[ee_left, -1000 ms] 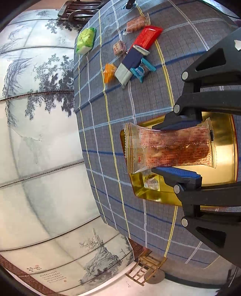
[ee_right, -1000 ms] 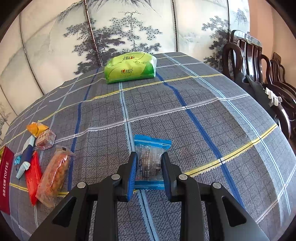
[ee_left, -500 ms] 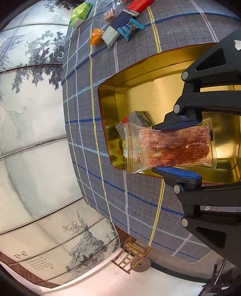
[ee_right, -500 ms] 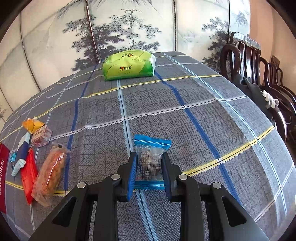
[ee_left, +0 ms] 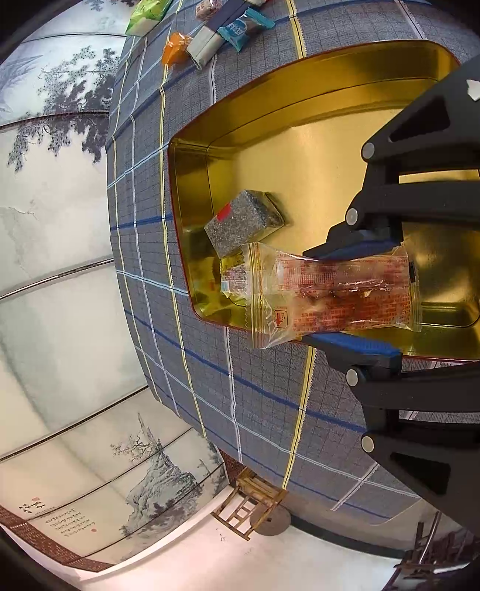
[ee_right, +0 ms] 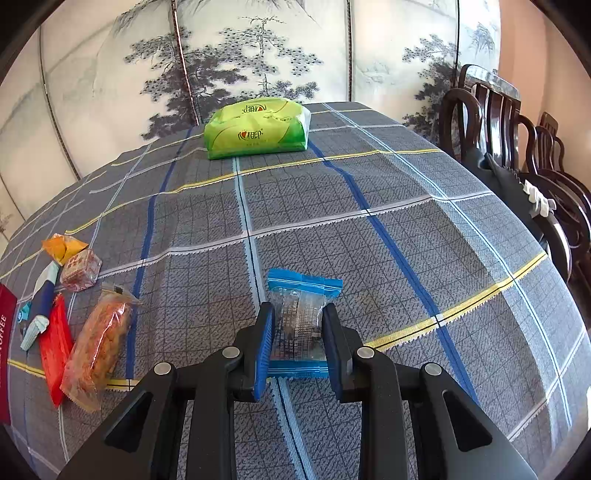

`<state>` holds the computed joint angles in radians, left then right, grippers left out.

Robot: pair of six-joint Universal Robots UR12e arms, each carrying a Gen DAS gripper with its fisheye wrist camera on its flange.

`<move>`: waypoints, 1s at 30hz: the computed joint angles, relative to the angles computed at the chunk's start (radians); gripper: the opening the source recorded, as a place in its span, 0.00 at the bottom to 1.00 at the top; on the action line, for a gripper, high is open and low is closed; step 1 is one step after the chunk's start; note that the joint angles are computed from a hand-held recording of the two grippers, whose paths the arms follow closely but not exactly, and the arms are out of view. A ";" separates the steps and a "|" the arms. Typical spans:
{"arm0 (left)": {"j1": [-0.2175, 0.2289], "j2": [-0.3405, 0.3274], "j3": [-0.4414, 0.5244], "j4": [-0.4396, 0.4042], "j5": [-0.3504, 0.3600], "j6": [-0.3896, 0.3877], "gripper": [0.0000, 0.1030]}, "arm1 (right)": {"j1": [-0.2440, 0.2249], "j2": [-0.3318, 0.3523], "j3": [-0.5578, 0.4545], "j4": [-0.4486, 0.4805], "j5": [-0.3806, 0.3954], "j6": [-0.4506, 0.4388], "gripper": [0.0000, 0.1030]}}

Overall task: Organize snacks
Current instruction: 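Carry the orange snack bag into the gold tin and open the left gripper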

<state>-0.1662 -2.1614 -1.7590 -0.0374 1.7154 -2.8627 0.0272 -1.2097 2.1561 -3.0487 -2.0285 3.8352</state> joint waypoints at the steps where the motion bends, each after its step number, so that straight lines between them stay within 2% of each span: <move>1: 0.001 -0.001 0.000 0.000 0.002 0.001 0.32 | 0.000 0.000 0.000 0.001 -0.001 0.001 0.26; 19: -0.001 -0.010 -0.007 0.045 0.022 0.038 0.36 | 0.004 0.003 -0.010 0.020 -0.013 0.008 0.26; 24: -0.007 -0.014 -0.021 0.154 0.055 0.057 0.60 | 0.005 0.004 -0.013 0.025 -0.015 0.010 0.26; 26: -0.005 -0.009 -0.028 0.183 0.049 0.059 0.64 | 0.006 0.004 -0.014 0.027 -0.018 0.010 0.26; 30: -0.002 0.006 -0.038 0.195 0.036 0.054 0.66 | 0.007 0.004 -0.013 0.034 -0.025 0.011 0.26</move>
